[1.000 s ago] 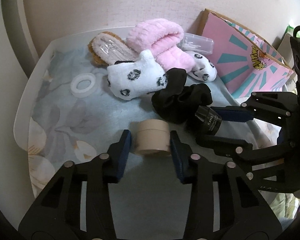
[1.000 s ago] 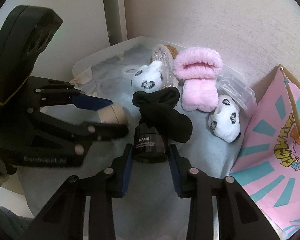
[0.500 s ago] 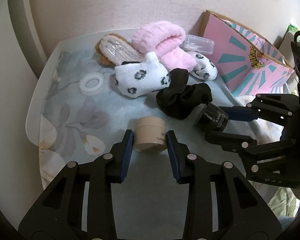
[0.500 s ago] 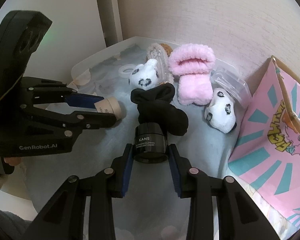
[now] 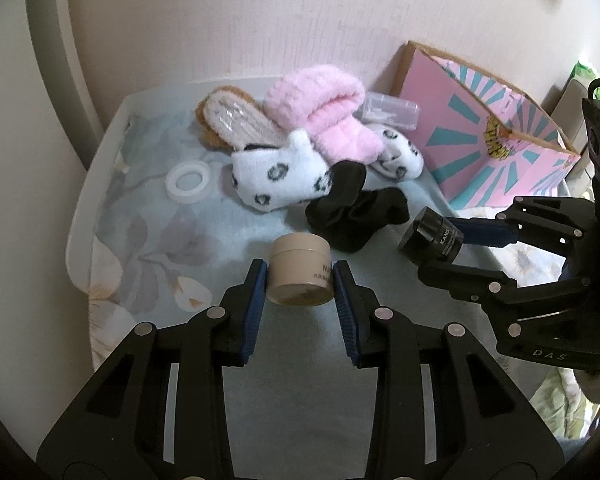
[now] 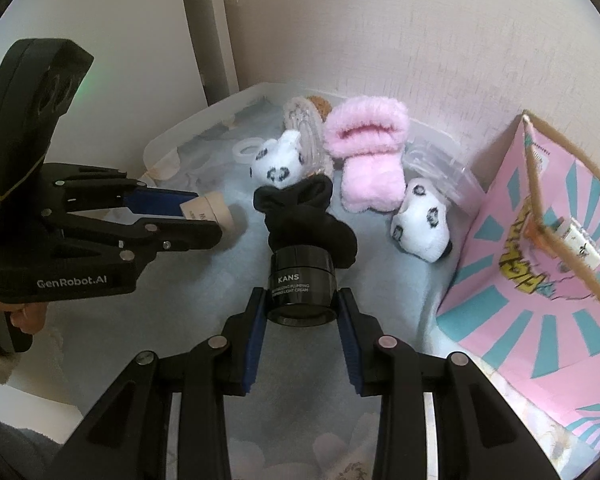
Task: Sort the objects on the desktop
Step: 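Carry both jars into the pink box and open both tools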
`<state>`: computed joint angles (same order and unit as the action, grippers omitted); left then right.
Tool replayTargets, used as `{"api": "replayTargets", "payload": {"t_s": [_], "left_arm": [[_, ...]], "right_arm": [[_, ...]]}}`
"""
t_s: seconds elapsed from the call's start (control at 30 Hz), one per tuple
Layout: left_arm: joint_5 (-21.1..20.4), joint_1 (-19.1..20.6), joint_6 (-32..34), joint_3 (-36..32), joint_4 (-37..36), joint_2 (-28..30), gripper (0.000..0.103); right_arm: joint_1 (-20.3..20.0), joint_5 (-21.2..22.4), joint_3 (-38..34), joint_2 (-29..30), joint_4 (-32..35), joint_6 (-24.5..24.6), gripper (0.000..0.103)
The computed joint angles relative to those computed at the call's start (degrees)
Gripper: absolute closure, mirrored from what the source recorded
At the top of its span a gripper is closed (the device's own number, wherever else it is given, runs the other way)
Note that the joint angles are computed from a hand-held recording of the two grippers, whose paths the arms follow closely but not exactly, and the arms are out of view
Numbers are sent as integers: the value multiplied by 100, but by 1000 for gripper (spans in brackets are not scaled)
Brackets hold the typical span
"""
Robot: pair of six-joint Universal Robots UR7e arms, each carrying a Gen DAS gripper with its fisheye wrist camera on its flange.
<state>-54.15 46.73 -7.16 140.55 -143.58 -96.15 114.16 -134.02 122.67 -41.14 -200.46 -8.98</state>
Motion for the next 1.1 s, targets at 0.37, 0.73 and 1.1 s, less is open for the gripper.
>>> {"api": "replayTargets", "payload": {"t_s": [0.37, 0.73, 1.1], "left_arm": [[261, -683, -495, -524, 924, -377, 72], [164, -1274, -301, -1483, 693, 328, 72], [-708, -1343, 211, -2413, -341, 2285, 72]], "right_arm": [[439, -249, -6, -439, 402, 329, 71], [888, -884, 137, -1697, 861, 481, 71], [617, -1674, 756, -3378, 2241, 1192, 71]]}}
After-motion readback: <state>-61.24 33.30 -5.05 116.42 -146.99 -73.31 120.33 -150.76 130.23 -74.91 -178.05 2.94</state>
